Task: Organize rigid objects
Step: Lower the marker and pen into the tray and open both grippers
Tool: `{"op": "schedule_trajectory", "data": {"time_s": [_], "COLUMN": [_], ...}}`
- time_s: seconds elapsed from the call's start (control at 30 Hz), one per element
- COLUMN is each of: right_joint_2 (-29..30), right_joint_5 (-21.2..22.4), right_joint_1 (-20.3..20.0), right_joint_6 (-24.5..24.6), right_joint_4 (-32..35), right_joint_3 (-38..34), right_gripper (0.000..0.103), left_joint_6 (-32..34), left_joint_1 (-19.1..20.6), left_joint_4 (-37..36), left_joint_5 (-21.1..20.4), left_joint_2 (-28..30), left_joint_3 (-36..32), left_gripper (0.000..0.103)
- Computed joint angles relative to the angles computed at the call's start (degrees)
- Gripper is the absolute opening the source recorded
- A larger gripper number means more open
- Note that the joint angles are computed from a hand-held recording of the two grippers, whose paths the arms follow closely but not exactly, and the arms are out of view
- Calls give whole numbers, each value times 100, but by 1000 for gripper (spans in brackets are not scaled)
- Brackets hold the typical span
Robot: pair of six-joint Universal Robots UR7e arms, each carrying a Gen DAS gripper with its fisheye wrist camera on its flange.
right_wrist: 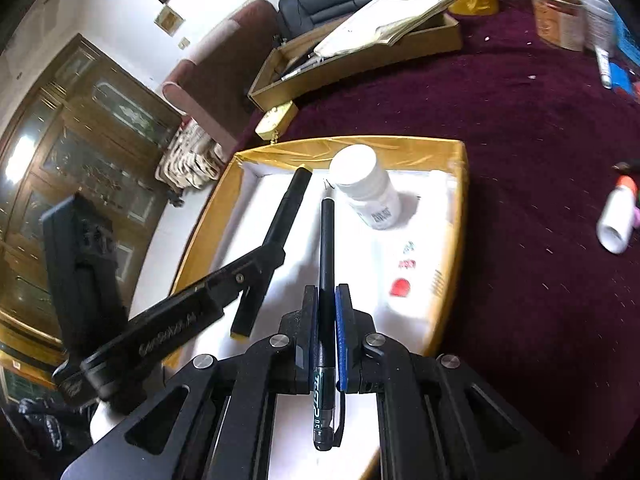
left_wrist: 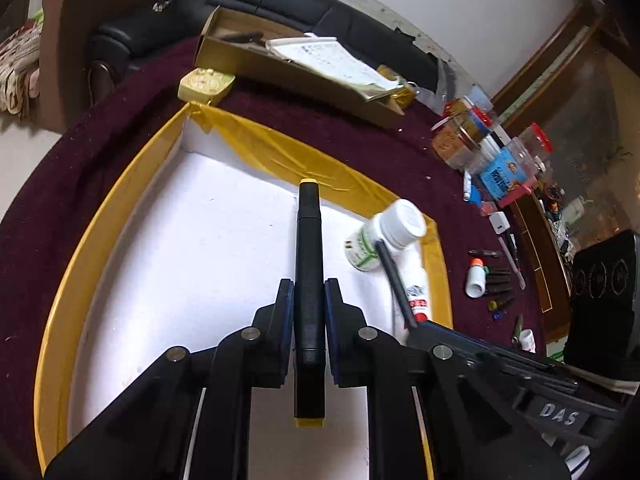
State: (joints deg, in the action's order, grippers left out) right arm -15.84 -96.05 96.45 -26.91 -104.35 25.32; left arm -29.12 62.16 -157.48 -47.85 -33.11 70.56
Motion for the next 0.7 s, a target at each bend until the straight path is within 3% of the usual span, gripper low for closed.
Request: {"op": "schedule_trajectory", "data": {"time_s": [0.23, 0.4, 0.53, 0.6, 0.7], "right_joint_2": [725, 122, -603, -995, -1360], "right_joint_5": [-203, 73, 448, 661, 751], "right_joint_1": [54, 11, -123, -274, -501], "right_joint_6": [71, -130, -416, -505, -550], "right_joint_4": [520, -38, -590, -902, -1289], "right_joint_3": [-1166, -200, 748, 1184, 1478], "right_gripper": [8, 15, 26, 33, 33], "left_joint_6": [-82, -228, -150, -97, 99], "left_joint_1": [14, -94, -326, -505, -736], "left_joint_4": [-109, -441, -896, -1215, -1495], "left_joint_5": [1, 26, 41, -42, -168], "left_joint_2": [-56, -229, -339, -347, -211], "left_joint_3": [82, 382, 676, 809, 779], "left_gripper": [14, 37, 40, 56, 62]}}
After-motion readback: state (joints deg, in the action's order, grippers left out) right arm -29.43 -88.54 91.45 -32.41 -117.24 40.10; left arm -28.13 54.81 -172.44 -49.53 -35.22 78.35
